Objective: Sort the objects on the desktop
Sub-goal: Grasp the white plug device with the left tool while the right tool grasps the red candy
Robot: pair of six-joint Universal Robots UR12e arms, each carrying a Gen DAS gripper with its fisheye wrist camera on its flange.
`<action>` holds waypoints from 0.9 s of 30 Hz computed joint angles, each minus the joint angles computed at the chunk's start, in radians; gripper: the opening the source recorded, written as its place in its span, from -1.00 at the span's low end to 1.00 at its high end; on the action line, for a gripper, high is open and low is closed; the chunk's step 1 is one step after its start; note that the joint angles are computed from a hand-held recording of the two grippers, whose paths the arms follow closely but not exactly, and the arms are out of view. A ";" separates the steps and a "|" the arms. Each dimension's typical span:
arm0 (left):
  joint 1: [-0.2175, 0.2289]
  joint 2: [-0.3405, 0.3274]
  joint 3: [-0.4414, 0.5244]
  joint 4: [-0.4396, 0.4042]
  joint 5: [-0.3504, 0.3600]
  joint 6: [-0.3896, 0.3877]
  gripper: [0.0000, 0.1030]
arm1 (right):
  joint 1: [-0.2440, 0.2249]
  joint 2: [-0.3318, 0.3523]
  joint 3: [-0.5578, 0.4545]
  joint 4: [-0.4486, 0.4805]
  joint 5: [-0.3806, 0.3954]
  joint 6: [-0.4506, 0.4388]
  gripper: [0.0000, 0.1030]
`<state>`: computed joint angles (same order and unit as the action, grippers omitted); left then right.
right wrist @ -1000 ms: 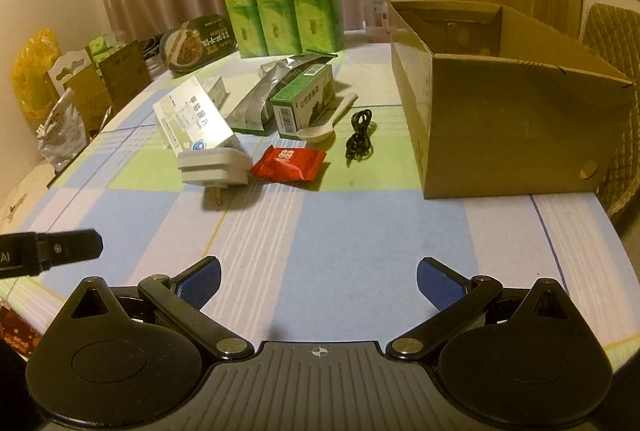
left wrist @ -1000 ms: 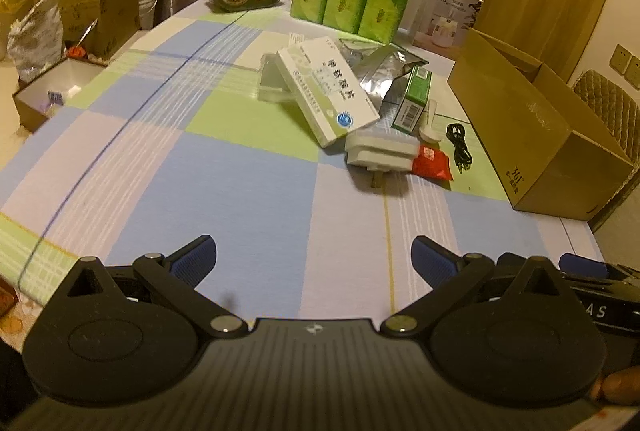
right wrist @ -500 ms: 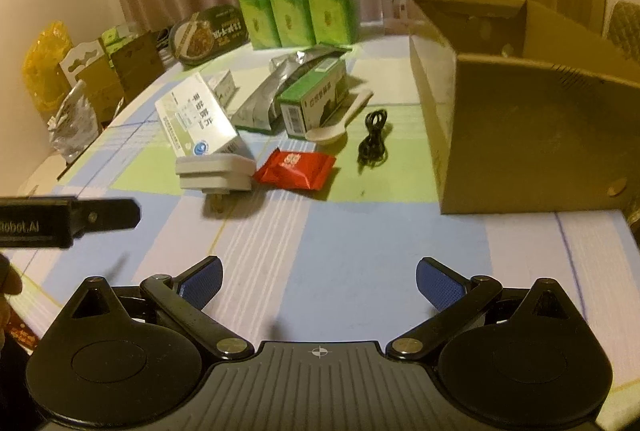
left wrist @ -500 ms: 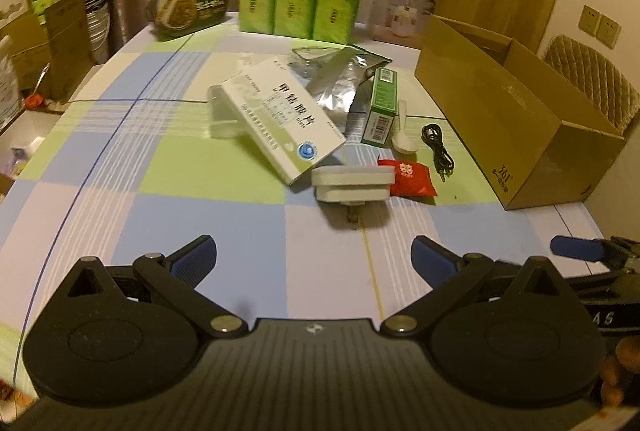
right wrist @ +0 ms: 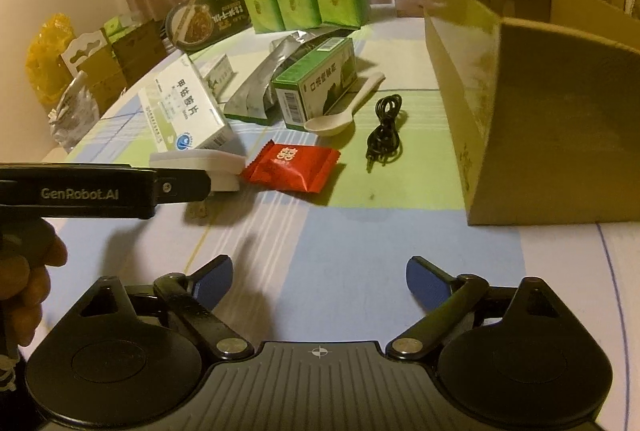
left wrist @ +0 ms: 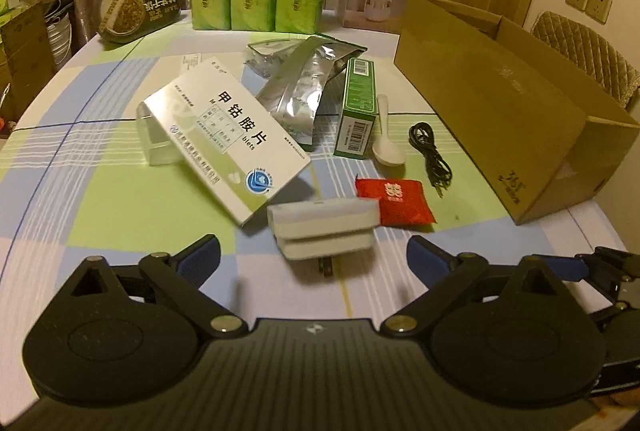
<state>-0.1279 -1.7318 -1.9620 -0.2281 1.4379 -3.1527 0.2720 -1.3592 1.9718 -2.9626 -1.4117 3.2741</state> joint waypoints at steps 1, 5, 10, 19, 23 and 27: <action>0.001 -0.008 0.004 0.007 -0.002 0.000 0.87 | -0.002 0.006 -0.004 -0.005 0.007 0.005 0.76; 0.010 -0.034 0.017 0.027 -0.031 -0.001 0.77 | 0.001 0.028 -0.016 -0.032 -0.006 -0.012 0.76; 0.013 -0.052 0.031 0.024 -0.060 0.008 0.43 | 0.004 0.039 -0.024 -0.044 -0.014 -0.019 0.76; 0.037 -0.012 0.004 0.006 -0.088 0.034 0.17 | 0.015 0.065 -0.058 -0.064 -0.004 -0.017 0.68; 0.061 0.007 -0.013 -0.008 -0.097 0.013 0.17 | 0.025 0.091 -0.091 -0.054 -0.025 -0.003 0.64; 0.081 0.022 -0.027 -0.002 -0.107 0.022 0.17 | 0.033 0.114 -0.121 -0.044 -0.049 -0.007 0.60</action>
